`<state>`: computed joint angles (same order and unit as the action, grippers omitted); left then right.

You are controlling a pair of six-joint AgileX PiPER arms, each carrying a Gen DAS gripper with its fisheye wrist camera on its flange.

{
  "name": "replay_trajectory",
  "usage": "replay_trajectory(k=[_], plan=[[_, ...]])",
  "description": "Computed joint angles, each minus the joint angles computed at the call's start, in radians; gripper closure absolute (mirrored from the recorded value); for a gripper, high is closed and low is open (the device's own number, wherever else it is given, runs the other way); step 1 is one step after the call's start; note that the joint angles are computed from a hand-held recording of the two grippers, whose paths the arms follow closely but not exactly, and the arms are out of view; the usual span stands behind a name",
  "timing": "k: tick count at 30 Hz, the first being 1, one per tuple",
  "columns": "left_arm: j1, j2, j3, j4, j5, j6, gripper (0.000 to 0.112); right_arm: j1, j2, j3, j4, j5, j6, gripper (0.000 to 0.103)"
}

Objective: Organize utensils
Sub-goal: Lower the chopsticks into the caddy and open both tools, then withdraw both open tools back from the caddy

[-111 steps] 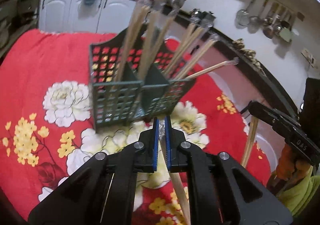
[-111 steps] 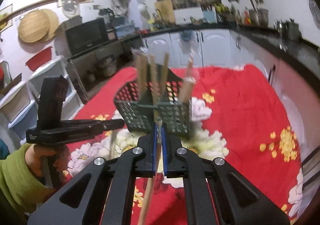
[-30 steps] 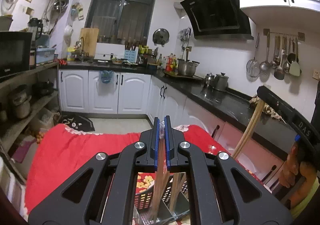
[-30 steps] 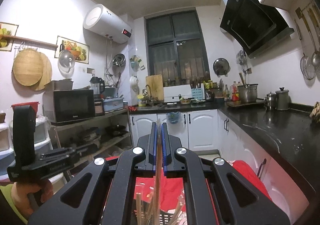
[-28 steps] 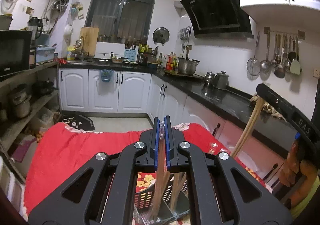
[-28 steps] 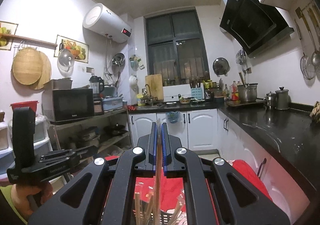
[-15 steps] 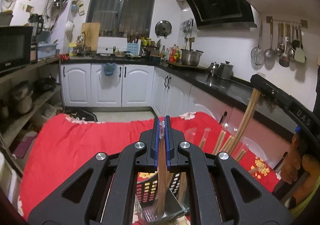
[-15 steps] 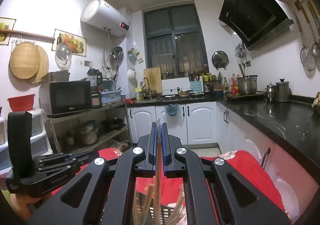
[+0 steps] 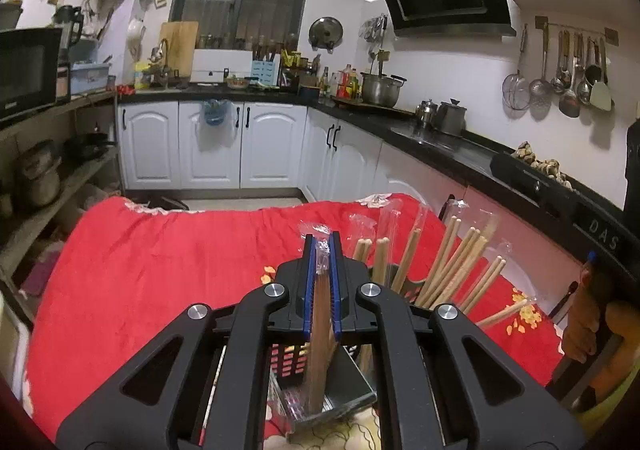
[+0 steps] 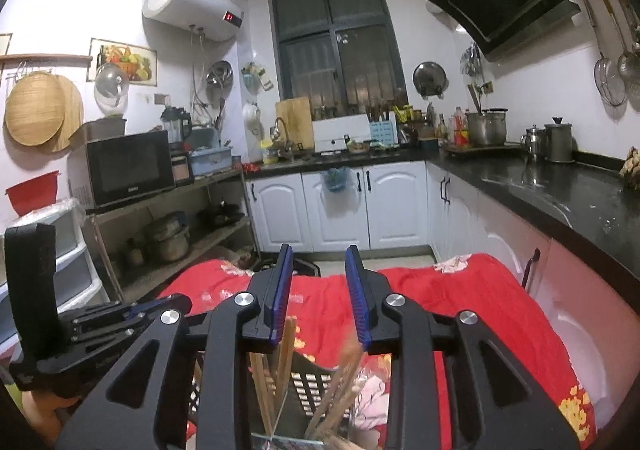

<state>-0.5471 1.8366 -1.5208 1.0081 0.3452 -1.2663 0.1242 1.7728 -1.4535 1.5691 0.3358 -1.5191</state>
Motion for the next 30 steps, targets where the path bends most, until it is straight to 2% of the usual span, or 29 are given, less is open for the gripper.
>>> replay_trajectory(k=[2, 4, 7, 8, 10, 14, 16, 24, 30], plan=[[0.002, 0.001, -0.011, -0.060, 0.012, 0.050, 0.101, -0.007, -0.009, 0.009, -0.042, 0.006, 0.031, 0.070], [0.014, -0.012, 0.002, -0.127, -0.013, 0.092, 0.074, -0.014, -0.013, 0.003, -0.142, 0.016, 0.130, 0.067], [0.017, -0.035, 0.026, -0.131, -0.009, 0.077, 0.064, -0.023, -0.018, -0.012, -0.303, 0.037, 0.289, 0.062], [0.018, -0.044, 0.035, -0.141, -0.006, 0.080, 0.062, -0.026, -0.022, -0.008, -0.317, 0.040, 0.302, 0.059], [0.022, -0.063, 0.054, -0.154, -0.004, 0.079, 0.049, -0.033, -0.030, -0.003, -0.356, 0.050, 0.336, 0.056], [0.026, -0.099, 0.094, -0.161, -0.021, 0.056, 0.035, -0.046, -0.053, 0.021, -0.393, 0.074, 0.367, 0.053], [0.015, -0.115, 0.113, -0.118, -0.012, 0.003, 0.021, -0.047, -0.071, 0.043, -0.402, 0.071, 0.362, 0.047], [-0.030, -0.146, 0.158, -0.066, 0.019, -0.077, 0.020, -0.065, -0.152, 0.146, -0.364, 0.084, 0.285, 0.036], [-0.092, -0.179, 0.215, 0.019, 0.072, -0.181, 0.020, -0.077, -0.226, 0.254, -0.256, 0.075, 0.152, 0.019]])
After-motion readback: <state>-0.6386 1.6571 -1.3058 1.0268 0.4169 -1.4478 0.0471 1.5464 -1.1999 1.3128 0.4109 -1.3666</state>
